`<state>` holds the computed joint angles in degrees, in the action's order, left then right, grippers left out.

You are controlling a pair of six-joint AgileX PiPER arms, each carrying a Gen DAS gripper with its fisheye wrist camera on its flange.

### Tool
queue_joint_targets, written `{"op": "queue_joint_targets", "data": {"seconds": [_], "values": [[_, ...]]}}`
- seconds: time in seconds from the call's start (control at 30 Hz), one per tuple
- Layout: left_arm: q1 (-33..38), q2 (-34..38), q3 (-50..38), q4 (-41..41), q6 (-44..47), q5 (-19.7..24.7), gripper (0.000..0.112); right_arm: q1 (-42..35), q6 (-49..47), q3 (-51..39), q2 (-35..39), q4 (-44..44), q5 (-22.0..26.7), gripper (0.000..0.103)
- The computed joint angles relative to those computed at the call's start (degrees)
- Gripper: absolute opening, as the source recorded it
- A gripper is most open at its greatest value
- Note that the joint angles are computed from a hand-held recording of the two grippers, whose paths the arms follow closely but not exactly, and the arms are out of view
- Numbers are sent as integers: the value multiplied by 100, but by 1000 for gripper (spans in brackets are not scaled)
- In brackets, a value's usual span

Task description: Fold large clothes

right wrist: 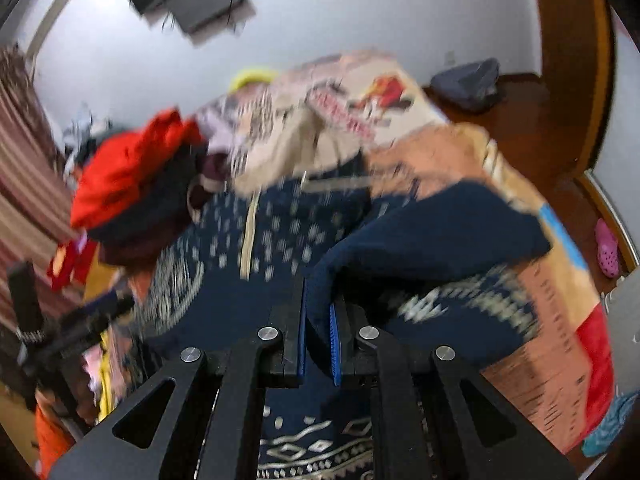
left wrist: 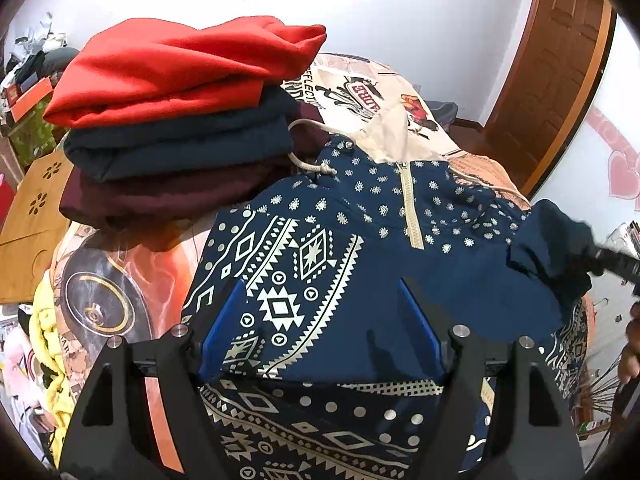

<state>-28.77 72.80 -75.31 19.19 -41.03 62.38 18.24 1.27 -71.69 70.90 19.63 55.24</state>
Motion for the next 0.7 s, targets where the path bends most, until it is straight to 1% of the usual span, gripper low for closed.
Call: {"op": "queue_joint_targets", "data": {"seconds": [0.03, 0.1, 0.2, 0.27, 0.33, 0.37, 0.4, 0.5, 0.57, 0.7], "values": [[-1, -1, 16, -2, -5, -3, 76, 44, -39, 28, 23, -2, 63, 11], [-2, 8, 43, -15, -22, -6, 76, 134, 24, 24, -34, -124, 183, 12], [8, 41, 58, -67, -20, -31, 76, 1, -70, -193, -45, -101, 541, 12], [-9, 68, 57, -70, -38, -45, 76, -306, -295, -327, -88, 179, 815, 19], [-35, 102, 38, -66, -61, -61, 76, -405, -316, -365, -133, 285, 828, 24], [-45, 119, 26, -63, -70, -69, 76, -585, -397, -409, -210, 359, 879, 26], [-53, 142, 8, -64, -75, -76, 76, -579, -327, -416, -257, 297, 823, 27], [-82, 207, -45, -67, -83, -85, 76, -966, -415, -509, -432, 388, 807, 35], [-128, 255, -92, -29, -103, -65, 76, -1358, -538, -524, -533, 582, 764, 45], [-192, 326, -163, 16, -121, -38, 76, -1853, -491, -567, -541, 594, 582, 48]]}}
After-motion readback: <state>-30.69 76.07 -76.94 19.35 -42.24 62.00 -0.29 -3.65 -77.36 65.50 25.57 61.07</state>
